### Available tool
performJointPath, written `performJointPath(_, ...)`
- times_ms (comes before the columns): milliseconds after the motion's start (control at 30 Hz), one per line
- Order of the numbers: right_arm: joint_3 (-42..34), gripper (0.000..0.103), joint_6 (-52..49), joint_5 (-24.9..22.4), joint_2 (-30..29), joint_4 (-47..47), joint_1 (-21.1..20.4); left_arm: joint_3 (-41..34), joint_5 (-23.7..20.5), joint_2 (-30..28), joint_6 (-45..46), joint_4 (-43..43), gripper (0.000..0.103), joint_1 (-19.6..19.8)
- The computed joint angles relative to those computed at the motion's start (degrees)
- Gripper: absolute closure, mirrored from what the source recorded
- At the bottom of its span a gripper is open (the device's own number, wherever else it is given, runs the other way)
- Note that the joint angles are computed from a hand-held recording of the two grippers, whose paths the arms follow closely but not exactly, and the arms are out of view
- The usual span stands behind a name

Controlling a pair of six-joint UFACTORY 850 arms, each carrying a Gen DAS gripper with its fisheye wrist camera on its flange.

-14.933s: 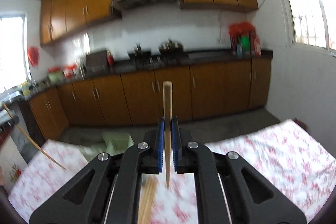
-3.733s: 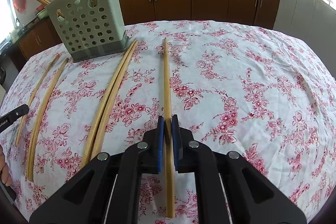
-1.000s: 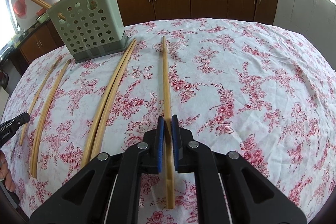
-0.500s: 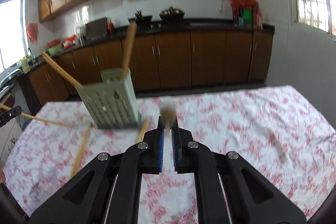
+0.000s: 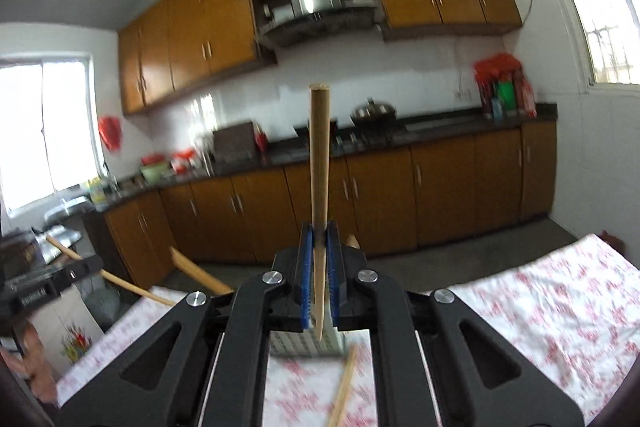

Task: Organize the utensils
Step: 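Lift both held chopsticks upright and carry them over the green holder, then open both grippers to drop the chopsticks into the holder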

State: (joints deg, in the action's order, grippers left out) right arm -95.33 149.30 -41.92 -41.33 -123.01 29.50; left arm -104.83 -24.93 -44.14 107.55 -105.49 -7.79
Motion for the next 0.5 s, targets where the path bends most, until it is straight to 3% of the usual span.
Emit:
performJointPath(133, -3.22, 0.095, 1.06, -1.54, -2.0, -2.34, -0.25, -1.66, -0.29, -0.27, 6.23, -8.29, 0.095, -1.1)
performJointPath(267, -7.15, 0.095, 0.0, -0.65, -4.75, -2.55, -0.88, -6.5, 1.54, -3.07, 7.73, -10.03, 0.095, -2.42)
performJointPath(500, -13.66, 0.095, -5.14, 3.68, -9.61, 1.98, -2.09, -20.74, 5.33, -12.83, -18.11, 15.83, 0.095, -4.03)
